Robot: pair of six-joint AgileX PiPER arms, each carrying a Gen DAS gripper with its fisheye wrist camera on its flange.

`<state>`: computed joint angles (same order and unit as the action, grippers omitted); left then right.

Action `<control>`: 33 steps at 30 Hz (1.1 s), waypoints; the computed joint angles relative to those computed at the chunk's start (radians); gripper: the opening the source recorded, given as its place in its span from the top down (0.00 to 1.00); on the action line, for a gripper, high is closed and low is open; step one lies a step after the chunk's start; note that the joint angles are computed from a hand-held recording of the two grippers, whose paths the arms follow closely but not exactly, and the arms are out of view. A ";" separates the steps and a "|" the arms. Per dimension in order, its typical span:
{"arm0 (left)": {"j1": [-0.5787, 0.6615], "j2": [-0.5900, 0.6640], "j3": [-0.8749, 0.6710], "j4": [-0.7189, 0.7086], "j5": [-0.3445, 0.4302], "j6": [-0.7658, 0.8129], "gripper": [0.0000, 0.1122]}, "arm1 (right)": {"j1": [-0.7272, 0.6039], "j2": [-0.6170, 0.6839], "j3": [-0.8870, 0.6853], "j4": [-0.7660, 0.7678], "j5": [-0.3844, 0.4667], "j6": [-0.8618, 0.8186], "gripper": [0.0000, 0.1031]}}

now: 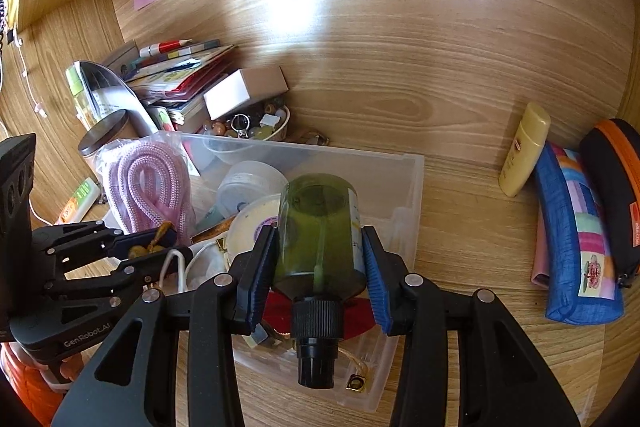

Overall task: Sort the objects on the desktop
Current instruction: 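Carry the gourd charm and green bottle over the clear box with both tools, then release the gourd charm into the box with the left tool while the right releases the bottle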

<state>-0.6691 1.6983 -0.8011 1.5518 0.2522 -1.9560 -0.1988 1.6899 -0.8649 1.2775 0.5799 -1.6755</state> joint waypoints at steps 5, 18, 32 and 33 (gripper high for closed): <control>-0.002 -0.003 -0.001 0.016 0.010 -0.014 0.66 | 0.011 -0.005 0.014 0.038 -0.033 -0.031 0.47; -0.060 -0.062 0.019 -0.047 0.115 0.026 0.40 | 0.004 -0.055 0.060 0.140 -0.045 -0.145 0.28; -0.030 -0.099 0.033 -0.449 0.035 0.402 0.23 | -0.010 -0.120 0.119 0.189 -0.010 -0.228 0.27; -0.041 -0.106 0.038 -0.444 0.051 0.392 0.23 | -0.011 -0.123 0.122 0.190 -0.007 -0.230 0.27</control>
